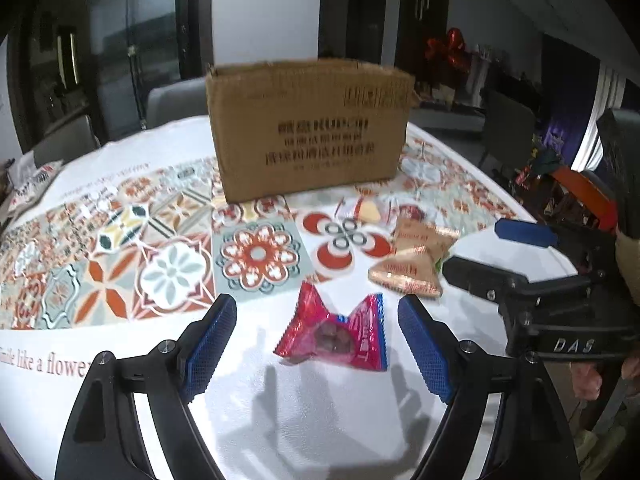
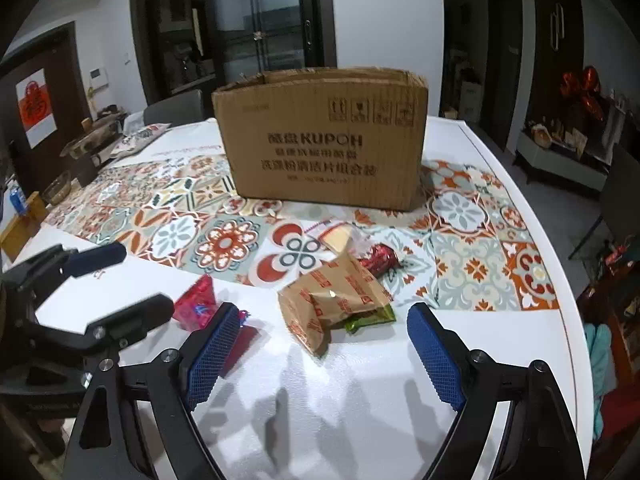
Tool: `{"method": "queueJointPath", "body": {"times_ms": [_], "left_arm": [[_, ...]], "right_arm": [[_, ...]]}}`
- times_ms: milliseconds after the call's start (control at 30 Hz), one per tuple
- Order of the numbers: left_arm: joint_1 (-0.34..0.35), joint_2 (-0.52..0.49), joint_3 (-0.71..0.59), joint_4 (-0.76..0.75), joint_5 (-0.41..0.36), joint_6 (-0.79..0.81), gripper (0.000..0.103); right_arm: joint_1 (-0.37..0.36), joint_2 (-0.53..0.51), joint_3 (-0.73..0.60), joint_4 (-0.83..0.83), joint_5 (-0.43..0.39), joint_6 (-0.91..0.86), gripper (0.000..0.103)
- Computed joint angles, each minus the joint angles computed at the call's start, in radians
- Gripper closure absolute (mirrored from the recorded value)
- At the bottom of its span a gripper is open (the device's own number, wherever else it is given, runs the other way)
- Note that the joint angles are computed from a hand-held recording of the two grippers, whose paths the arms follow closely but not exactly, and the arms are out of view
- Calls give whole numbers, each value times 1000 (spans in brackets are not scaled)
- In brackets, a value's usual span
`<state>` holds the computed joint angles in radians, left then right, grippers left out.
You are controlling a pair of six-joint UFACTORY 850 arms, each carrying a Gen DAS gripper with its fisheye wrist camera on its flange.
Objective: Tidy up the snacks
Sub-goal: 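Move both open grippers back toward the remaining snacks, then grasp the red candy packet with the left gripper while the right grasps the Fortune biscuit bag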
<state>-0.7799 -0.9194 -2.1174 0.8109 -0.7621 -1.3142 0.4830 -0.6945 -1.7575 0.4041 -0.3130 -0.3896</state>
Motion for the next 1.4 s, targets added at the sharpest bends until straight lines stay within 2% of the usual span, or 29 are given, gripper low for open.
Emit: {"method": "queueJointPath", "body": {"times_ms": [233, 533, 633, 700, 767, 933, 1033, 1167, 1400], "left_arm": [[7, -39, -20, -16, -2, 72, 20], [35, -83, -70, -129, 12, 146, 23], [45, -69, -42, -172, 56, 146, 33], [54, -60, -25, -225, 91, 168, 49], [61, -56, -13, -261, 116, 184, 60], [67, -48, 1, -252, 126, 135, 62], [75, -28, 29, -243, 144, 85, 62], [73, -24, 27, -217, 122, 50, 62], [69, -27, 10, -207, 98, 39, 62]], "right_arm": [[5, -45, -50, -93, -24, 65, 17], [9, -122, -158, -147, -99, 109, 17], [11, -146, -193, -159, -124, 115, 17], [15, -155, -209, -163, -132, 104, 17], [19, -164, -224, -176, -137, 109, 18], [30, -194, -271, -203, -162, 113, 25], [33, -222, -316, -195, -196, 113, 32], [37, -250, -359, -210, -238, 135, 51], [41, -237, -338, -241, -228, 158, 58]]}}
